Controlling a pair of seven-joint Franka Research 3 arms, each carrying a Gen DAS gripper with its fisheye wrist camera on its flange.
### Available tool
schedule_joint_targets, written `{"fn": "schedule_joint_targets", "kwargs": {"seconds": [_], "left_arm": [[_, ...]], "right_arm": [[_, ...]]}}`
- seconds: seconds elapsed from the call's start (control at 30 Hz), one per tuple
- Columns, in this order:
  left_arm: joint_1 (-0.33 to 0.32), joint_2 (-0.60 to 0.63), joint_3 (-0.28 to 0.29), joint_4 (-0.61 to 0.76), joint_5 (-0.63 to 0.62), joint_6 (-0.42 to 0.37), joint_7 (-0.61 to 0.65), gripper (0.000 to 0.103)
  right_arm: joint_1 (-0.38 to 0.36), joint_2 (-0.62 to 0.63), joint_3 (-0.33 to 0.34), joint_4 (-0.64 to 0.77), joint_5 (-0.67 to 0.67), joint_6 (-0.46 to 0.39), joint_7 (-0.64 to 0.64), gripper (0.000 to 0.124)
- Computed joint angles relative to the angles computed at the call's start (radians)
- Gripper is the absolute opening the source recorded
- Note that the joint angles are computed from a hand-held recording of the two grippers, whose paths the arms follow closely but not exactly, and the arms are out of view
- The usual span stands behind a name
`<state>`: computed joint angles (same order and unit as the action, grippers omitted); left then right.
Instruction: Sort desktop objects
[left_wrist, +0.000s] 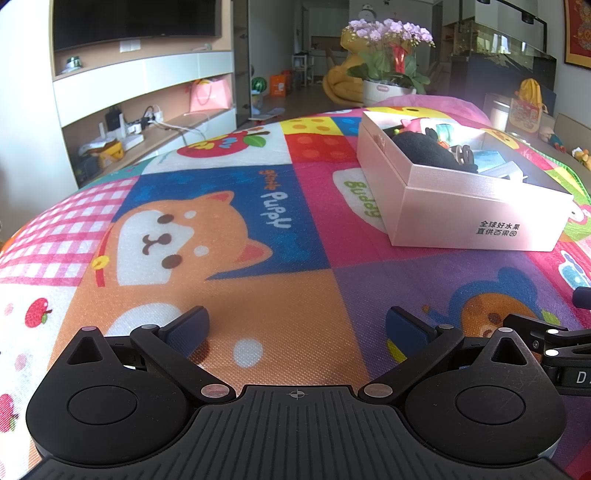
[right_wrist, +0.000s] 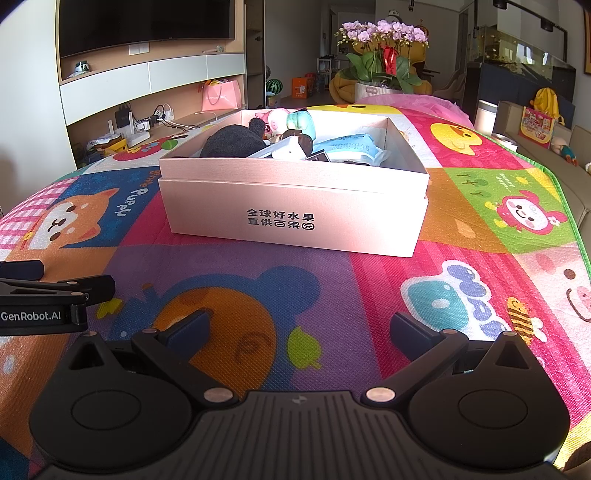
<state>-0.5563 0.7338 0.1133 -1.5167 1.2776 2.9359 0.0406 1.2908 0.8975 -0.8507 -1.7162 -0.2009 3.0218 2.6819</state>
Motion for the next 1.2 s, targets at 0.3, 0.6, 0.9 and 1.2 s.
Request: {"fn": "schedule_joint_targets", "kwargs": {"seconds": [0.3,0.6,0.9,1.2], "left_arm": [[-0.001,0.001,0.002,0.0,-0.001,0.001,0.0,0.103],[-0.002,0.001,0.002,0.0,-0.002,0.001,0.0,0.103],[0.001,0.001,0.0,0.001,-0.007,0.001,0.007,0.103],[-0.002,0.006,0.005,0.005,-0.009,0.005,0.006,0.103]], "right_arm": [[0.001,0.001,-0.001,-0.001,0.004,0.0,-0.003,0.103],[0.002,0.001,-0.002,-0.001,0.007,0.0,-0.005,0.103],[0.002,0.001,-0.002,-0.001,0.009,0.001,-0.006,0.103],[0.003,0.001,-0.002,-0.002,0.009,0.0,-0.007,0.103]]}}
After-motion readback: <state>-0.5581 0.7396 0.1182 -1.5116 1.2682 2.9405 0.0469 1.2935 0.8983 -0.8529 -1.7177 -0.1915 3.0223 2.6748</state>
